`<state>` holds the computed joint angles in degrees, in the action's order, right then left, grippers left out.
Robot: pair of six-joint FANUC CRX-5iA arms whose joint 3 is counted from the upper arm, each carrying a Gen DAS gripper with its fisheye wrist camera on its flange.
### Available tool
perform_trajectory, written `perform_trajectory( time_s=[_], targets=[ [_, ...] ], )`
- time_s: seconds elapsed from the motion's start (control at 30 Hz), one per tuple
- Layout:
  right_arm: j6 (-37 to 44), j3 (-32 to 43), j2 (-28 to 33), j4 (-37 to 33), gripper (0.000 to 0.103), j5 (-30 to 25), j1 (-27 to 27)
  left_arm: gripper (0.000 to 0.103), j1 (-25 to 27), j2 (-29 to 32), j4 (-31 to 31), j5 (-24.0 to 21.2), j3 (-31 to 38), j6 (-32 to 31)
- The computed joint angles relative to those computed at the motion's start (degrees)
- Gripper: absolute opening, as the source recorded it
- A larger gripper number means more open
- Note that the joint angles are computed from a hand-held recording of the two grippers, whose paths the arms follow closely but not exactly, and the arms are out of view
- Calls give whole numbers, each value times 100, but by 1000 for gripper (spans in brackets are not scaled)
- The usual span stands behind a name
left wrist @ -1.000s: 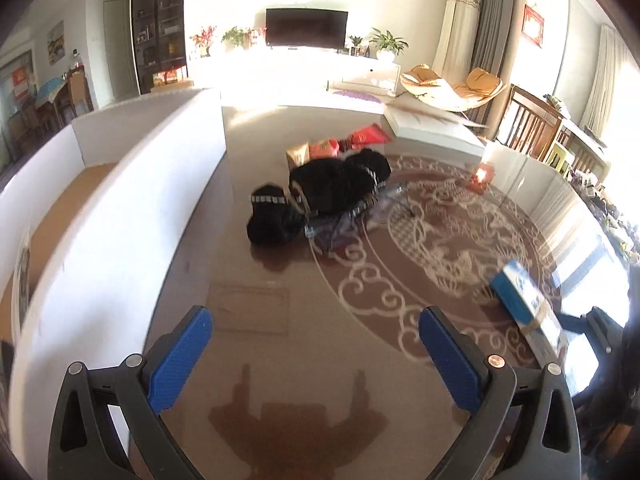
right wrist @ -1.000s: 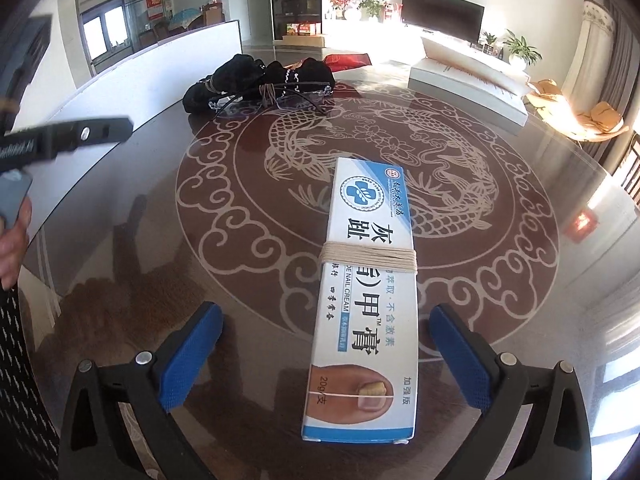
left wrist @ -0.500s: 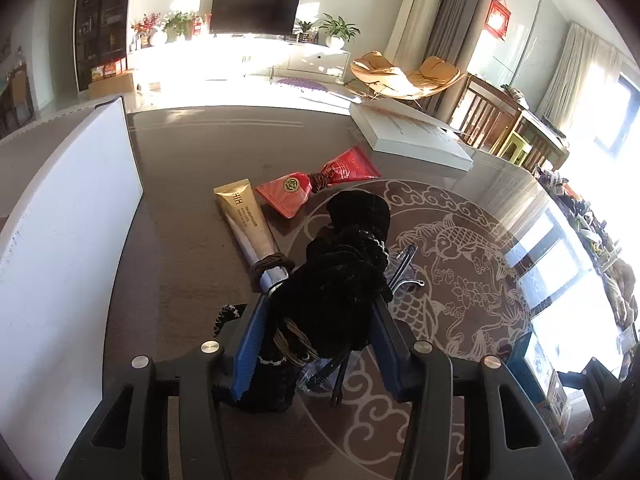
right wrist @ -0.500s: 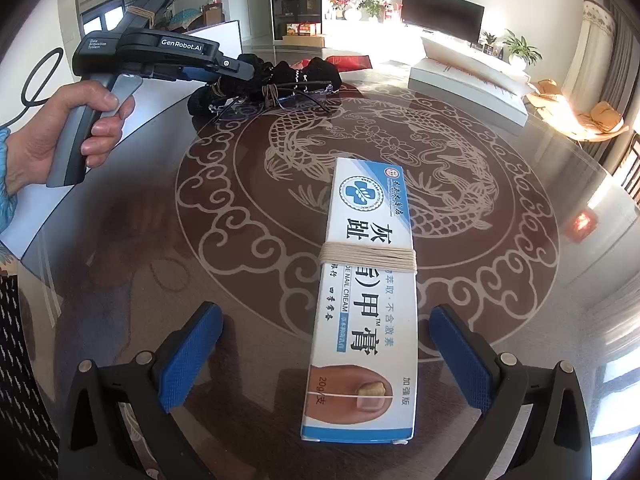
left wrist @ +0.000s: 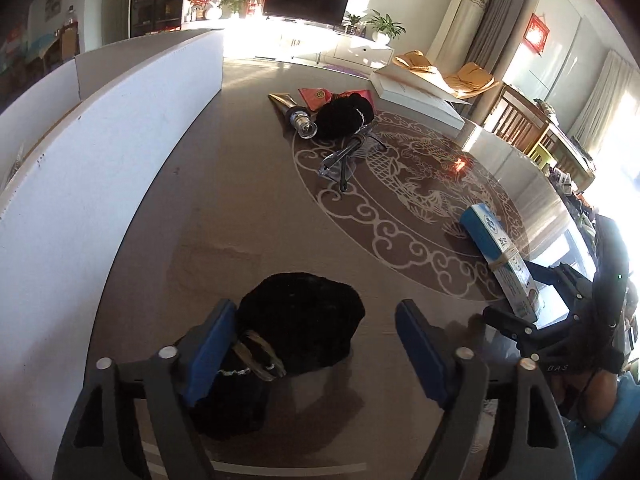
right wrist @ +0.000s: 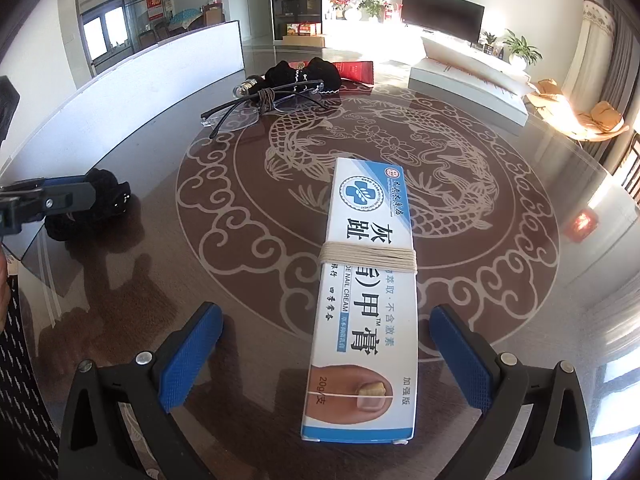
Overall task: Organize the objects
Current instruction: 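Grasp the black velvet pouch with the left gripper and lift it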
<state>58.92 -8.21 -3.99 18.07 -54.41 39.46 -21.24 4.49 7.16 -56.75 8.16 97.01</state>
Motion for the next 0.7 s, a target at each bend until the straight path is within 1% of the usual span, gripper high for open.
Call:
perform_trajectory(
  time_s=[0.03,0.1,0.17,0.23,0.4,0.5,0.53,0.57,0.7],
  targets=[
    [0,0,0,0,103,0,0,99,-91,59,-202,-32,104,36],
    [-1,0,1,1,103,0,0,99,-199,192,-482,-148,300,-14],
    [-1,0,1,1,103,0,0,99,-233,334,-529,-285,444,-107],
    [-2,-1,1,1,103,0,1,99,-244,353,-584,-312,437,-116],
    [-3,-2,1,4,103,1,0,99,-339,359,-931,-356,480,132],
    [-10,-1,3,11,103,-2,3,99,-473,446,-1340,-583,667,378],
    [-10,-1,3,11,103,-2,3,102,-499,460,-1397,-592,687,404],
    [-10,-1,3,11,103,-2,3,103,-489,466,-1366,-582,676,393],
    [-11,0,5,12,103,-2,4,103,-488,454,-1377,-542,659,409]
  ],
)
